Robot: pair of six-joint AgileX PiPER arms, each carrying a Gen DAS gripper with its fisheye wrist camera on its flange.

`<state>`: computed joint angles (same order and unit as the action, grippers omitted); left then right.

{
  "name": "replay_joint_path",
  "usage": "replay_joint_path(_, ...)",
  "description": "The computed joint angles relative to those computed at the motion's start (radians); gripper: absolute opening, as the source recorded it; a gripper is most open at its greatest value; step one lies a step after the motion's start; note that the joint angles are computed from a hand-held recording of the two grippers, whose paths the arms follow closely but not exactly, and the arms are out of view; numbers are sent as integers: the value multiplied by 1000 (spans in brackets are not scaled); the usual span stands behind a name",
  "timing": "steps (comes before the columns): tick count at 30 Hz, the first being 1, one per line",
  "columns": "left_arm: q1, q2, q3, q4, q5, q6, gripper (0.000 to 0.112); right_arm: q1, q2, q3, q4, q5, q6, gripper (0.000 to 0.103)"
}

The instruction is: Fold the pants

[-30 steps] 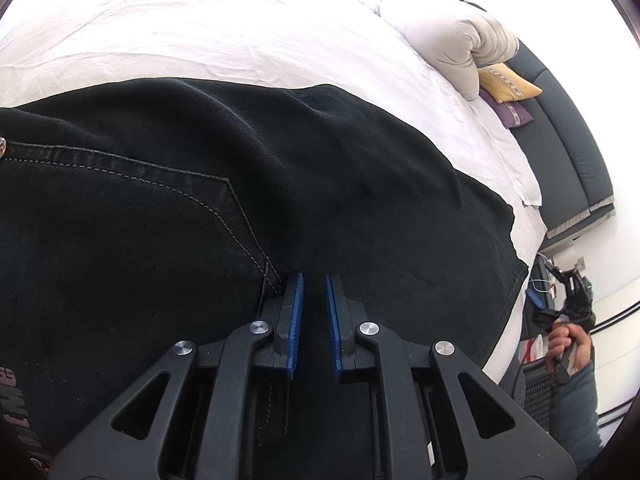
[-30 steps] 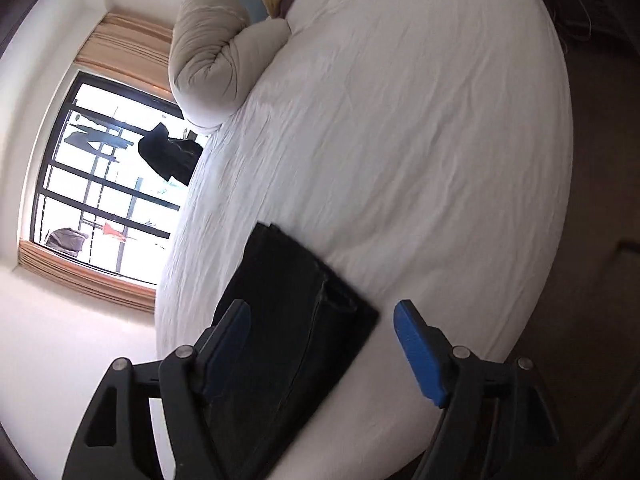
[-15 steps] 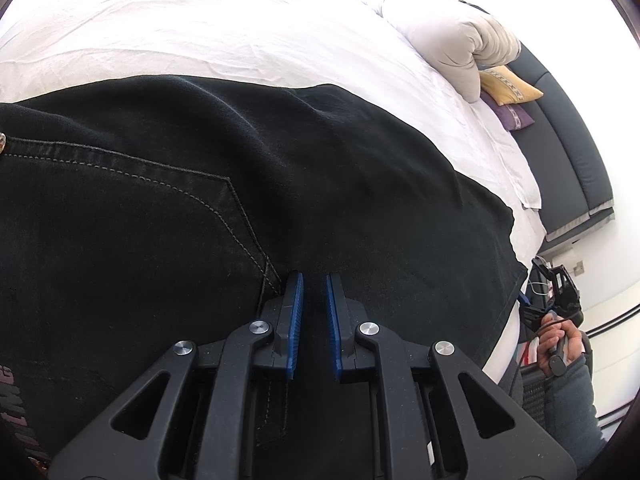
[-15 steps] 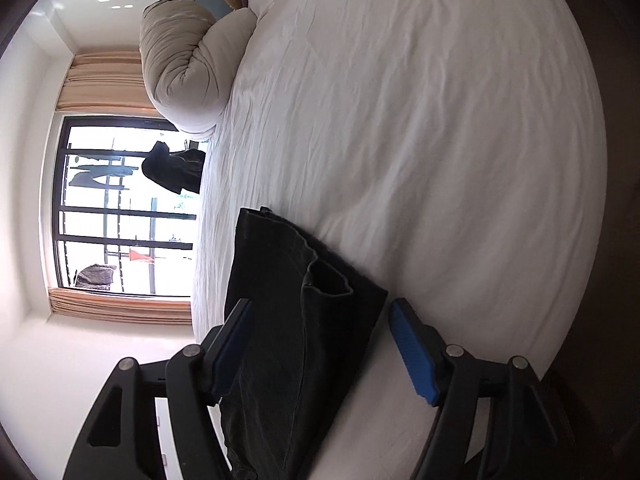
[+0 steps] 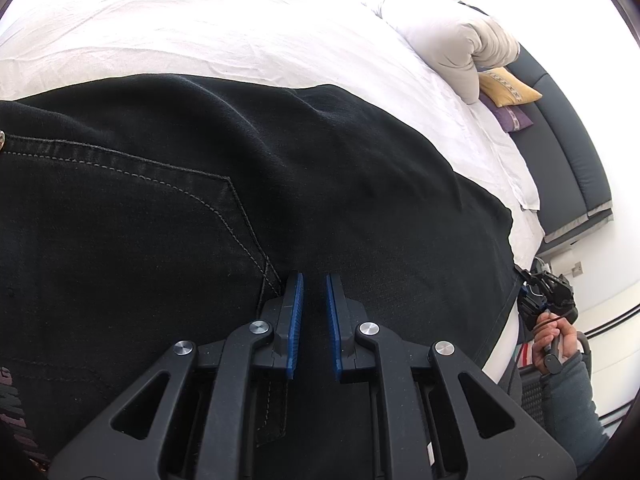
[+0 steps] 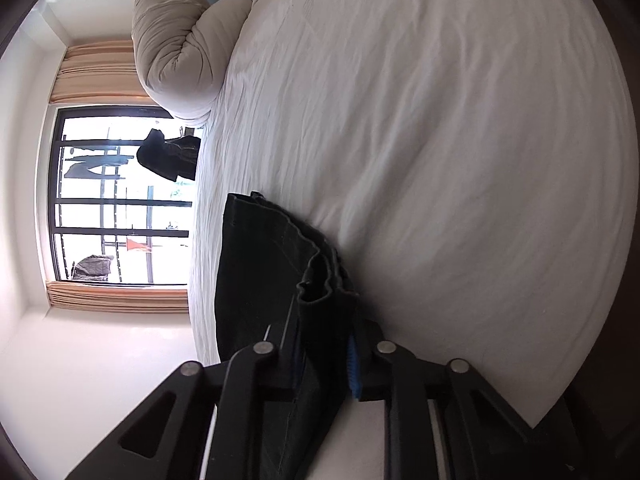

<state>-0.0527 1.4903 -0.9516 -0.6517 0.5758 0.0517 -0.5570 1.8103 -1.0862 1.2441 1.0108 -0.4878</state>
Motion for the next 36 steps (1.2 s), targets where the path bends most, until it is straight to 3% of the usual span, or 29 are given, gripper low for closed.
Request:
replay_joint_path(3,4,-1,1,-3,3,4,11,23,-20,23,13,-37,-17,12)
replay_joint_path(9,7,0,-13,16,18,-22,11,114,-129,23,-85,-165,34,11)
replay_joint_path(17,28,3,-4,-37,20,35,11,250,-195,-37,-265,-262,162,11)
replay_joint_path(21,34,6,-6,-42,26,36,11,455,-260,-123,-555,-286,314,11)
replay_joint_path(23,27,9,-14,-19,27,19,11,646,-277,-171,-754,-297,382,11)
replay_joint_path(26,26,12,-11,-30,20,34,11,937,-252,-240,-983,-242,360,11)
replay_joint_path(31,65,19,11,-143,33,134,11,1180,-187,-271,-1128,-236,424,10)
replay_joint_path(36,71,10,16,-155,36,141,11,1223,-167,-268,-1192,-253,492,11)
